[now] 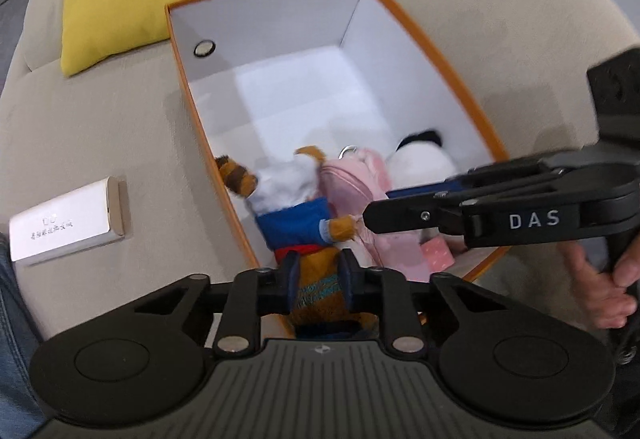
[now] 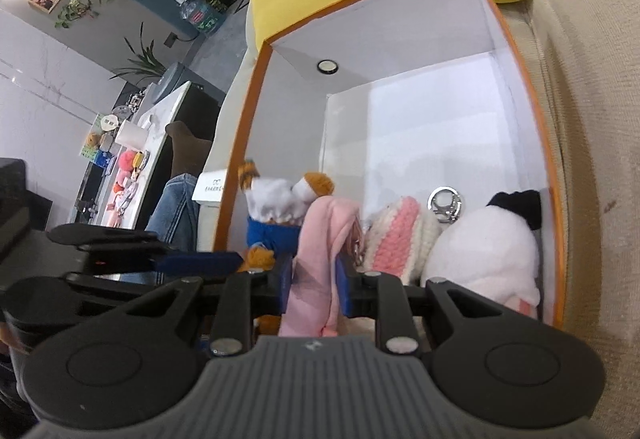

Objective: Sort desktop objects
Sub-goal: 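Carry both plushes over the box and release them inside with both grippers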

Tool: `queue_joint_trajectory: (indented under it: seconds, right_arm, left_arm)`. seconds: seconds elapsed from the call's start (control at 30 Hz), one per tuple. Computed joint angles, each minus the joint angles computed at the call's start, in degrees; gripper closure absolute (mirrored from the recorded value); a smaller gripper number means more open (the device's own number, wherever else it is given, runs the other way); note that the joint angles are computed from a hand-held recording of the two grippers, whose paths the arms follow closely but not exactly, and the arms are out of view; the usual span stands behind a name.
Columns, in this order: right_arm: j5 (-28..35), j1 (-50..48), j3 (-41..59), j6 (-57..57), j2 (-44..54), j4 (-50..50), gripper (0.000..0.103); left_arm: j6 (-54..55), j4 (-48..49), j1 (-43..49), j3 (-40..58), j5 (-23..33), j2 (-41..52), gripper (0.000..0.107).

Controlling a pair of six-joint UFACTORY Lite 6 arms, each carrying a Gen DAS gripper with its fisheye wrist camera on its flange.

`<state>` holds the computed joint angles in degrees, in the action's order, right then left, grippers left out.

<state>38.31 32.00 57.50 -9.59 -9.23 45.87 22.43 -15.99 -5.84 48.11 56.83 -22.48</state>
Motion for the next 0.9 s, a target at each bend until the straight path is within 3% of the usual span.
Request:
queue_joint_trajectory:
  seconds: [0.53,0.67,0.83,0.9]
  right_arm:
    - [-6.32,6.58,0.32,8.08,5.77,-5.92,0.080]
    - [-6.30,7.53,1.32,14.09,4.96,-11.45,0.080]
    - [-4.85,7.98,1.49,23.21,-2.53,-21.70,0.062]
    - [-2.43,8.06,3.22,27.51,-4.18,-28.12,0.063]
  left_arm:
    - [-8.10,8.21,-9.67,-1.70,-5.88,4.86,0.091]
    - [-3.25,4.07,-6.40,-2.80,-6.15,2.62,0.091]
    - [-0.24,1.62,-3.83,-3.56,-5.31,0.53,0.091]
    - [1.06,0.51,-2.95,-3.83,-5.10,0.11,0.091]
